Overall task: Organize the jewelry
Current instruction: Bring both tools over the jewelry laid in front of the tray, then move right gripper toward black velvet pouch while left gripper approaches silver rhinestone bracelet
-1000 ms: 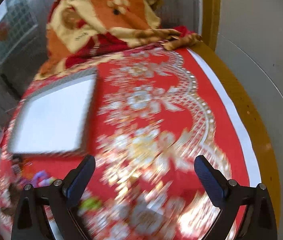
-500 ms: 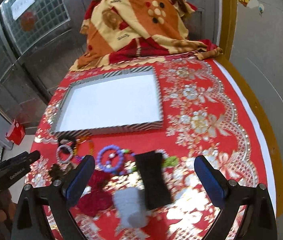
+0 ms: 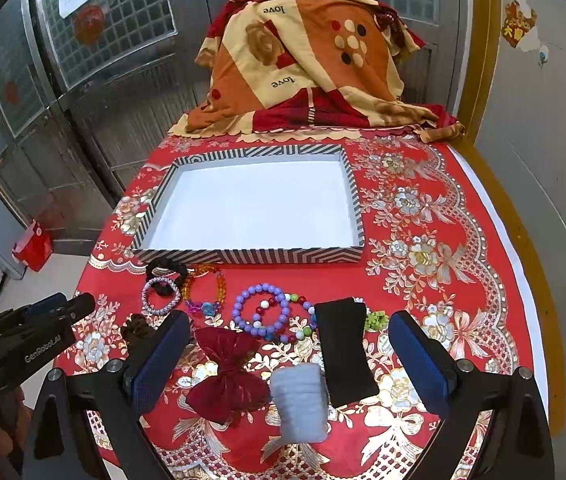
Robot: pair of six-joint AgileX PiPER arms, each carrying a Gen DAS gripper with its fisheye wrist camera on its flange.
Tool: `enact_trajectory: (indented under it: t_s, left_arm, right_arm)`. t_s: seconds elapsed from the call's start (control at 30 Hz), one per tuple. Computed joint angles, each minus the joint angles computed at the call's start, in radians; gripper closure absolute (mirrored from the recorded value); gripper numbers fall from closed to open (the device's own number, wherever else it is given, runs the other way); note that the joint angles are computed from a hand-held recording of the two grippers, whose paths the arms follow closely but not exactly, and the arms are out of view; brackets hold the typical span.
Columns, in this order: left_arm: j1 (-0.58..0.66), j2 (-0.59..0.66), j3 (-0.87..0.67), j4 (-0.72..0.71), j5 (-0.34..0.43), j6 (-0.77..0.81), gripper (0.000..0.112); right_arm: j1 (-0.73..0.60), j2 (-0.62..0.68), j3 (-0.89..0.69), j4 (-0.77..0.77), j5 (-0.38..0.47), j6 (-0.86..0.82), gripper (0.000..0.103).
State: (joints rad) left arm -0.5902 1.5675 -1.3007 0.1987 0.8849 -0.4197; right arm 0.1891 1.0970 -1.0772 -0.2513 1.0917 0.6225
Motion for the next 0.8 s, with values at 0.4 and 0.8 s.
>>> enact_trajectory:
  t_s: [0.4, 0.8]
  left_arm:
    - [0.016, -0.009, 0.000, -0.023, 0.008, 0.030, 0.070]
    - [0.002, 0.002, -0.001, -0.017, 0.016, 0.018, 0.070]
  right_arm:
    - [0.010, 0.016, 0.010, -0.003, -0.008, 0.015, 0.004]
    - [0.002, 0.033, 0.011, 0.020, -0.021, -0.016, 0.004]
